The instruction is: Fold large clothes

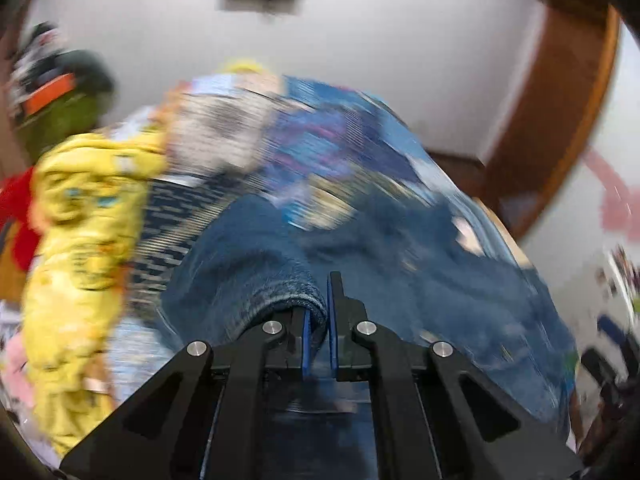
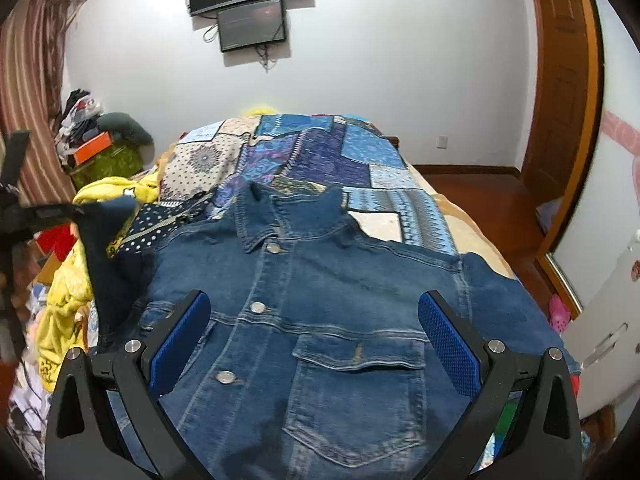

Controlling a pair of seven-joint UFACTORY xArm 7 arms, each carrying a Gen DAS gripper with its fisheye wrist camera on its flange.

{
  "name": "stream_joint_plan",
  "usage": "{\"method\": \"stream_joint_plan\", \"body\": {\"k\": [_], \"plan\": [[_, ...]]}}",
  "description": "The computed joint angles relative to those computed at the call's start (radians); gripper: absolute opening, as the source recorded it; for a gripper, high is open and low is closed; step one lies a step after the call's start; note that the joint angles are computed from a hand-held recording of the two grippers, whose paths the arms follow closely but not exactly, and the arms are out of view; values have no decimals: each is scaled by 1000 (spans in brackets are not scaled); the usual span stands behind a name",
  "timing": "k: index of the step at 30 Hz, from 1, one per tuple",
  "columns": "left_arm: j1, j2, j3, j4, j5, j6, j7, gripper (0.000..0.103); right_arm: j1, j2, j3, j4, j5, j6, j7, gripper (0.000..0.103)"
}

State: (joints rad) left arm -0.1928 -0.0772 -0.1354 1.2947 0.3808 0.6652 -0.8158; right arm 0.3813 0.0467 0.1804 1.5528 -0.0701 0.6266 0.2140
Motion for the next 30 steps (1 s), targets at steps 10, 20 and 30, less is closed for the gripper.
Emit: {"method": "stream_joint_plan", "body": {"k": [10,20,30], "plan": [[-156,262,4,139,-109,119,35,6,-48,-60,-21,-73,123,27,-107,103],[-81,-23,18,-171,-371,-78,17,48,-62,-67,-20,-88,121,20,-85,103],[-74,-179,148,-451,-858,-297,161,55,-48,-41,-10,-70,76,46,-84,103]]}}
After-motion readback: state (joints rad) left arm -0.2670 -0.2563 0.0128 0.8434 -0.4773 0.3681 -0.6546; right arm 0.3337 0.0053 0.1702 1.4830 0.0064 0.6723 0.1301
